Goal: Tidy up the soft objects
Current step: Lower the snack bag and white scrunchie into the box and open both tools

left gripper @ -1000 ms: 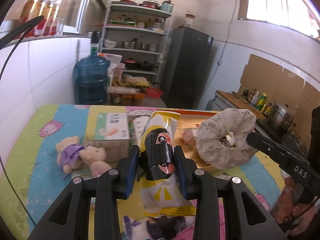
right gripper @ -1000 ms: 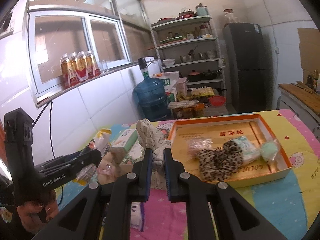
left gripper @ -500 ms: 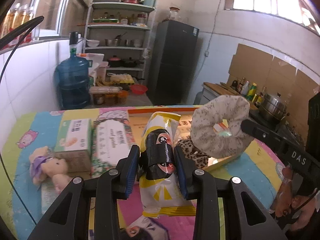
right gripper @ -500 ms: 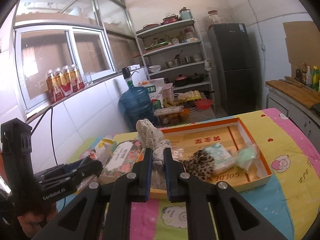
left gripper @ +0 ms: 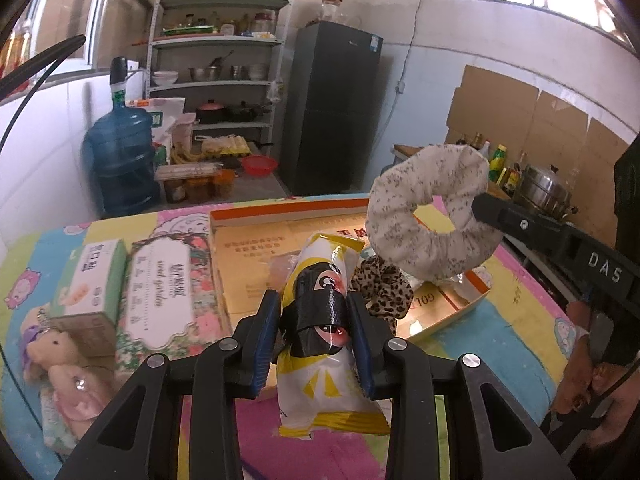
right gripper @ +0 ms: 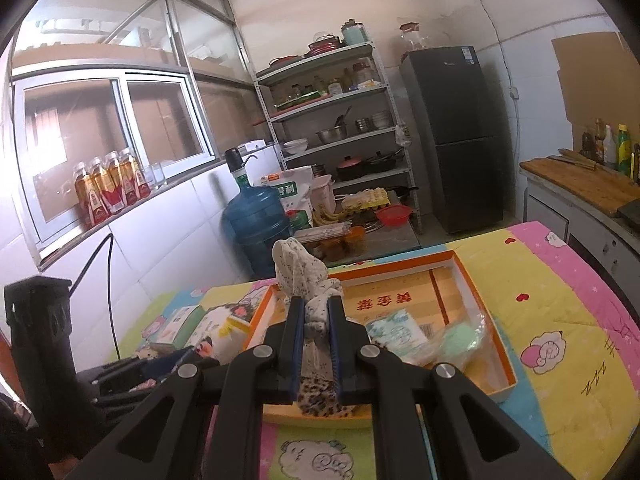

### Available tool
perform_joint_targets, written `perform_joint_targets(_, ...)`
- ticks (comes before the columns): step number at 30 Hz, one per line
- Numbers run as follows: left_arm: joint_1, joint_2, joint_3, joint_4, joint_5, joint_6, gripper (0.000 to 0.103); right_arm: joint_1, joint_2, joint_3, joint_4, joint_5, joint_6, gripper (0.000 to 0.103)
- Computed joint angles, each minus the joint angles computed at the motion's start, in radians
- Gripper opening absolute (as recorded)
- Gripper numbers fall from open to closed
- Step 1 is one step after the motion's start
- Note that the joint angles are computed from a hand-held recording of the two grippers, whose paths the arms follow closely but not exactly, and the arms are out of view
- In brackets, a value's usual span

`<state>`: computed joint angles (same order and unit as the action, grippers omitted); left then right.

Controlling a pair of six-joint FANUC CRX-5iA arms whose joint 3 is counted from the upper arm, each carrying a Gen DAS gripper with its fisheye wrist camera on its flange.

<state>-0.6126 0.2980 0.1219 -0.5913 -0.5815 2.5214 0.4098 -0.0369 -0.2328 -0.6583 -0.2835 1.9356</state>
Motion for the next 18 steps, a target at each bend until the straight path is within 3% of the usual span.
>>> perform_joint_targets(18,0.029,0.157,0.147,0.107,-0.058,-0.127,0.035,-0.137,0.169,0.188,-0.213,-0.145,0.194,0.012)
